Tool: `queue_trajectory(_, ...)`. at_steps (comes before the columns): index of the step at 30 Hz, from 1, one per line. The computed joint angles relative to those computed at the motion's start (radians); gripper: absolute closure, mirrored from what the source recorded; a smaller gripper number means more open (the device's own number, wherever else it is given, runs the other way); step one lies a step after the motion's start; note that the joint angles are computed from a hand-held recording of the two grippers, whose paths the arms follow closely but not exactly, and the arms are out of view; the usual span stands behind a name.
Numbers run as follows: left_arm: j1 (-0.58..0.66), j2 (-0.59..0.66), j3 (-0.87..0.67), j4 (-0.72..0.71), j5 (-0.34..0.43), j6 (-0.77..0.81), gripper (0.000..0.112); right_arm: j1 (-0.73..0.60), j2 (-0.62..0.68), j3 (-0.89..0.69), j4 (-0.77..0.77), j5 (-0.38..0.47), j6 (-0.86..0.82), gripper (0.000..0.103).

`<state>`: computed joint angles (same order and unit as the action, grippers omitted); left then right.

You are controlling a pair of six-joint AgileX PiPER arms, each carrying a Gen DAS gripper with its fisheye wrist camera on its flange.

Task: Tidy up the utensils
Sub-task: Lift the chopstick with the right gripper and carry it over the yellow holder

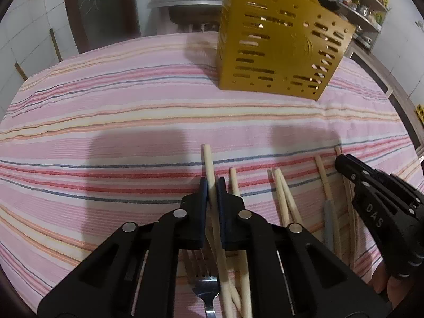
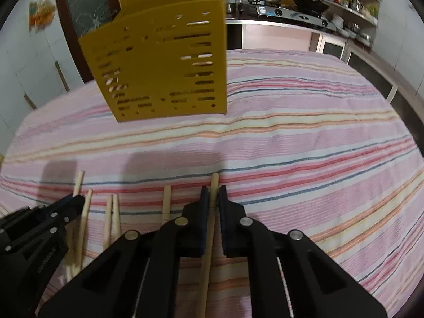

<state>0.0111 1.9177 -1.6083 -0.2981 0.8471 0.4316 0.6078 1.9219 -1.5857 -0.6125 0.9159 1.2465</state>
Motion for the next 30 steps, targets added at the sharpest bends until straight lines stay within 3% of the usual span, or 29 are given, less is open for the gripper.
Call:
queue_trajectory(3, 0.016, -0.032, 0.026, -0.049, -0.014, 0.035, 0.106, 0.002, -0.048, 0.052, -0.035, -0.039, 0.041, 0.097)
queue_trajectory(16, 0.14, -0.335, 0.246, -0.364, -0.159, 0.323, 0.107, 0.105, -0.273, 0.253, -0.377, -0.069, 0.342, 0.097)
queue_trajectory(25, 0.231, -0.534, 0.402, -0.614, -0.223, 0.582, 0.107, 0.233, -0.35, 0.33, -0.668, 0.054, 0.527, 0.097)
queue_trajectory(30, 0.226, -0.576, 0.439, -0.641, -0.274, 0.602, 0.108, 0.268, -0.365, 0.364, -0.75, 0.079, 0.595, 0.097)
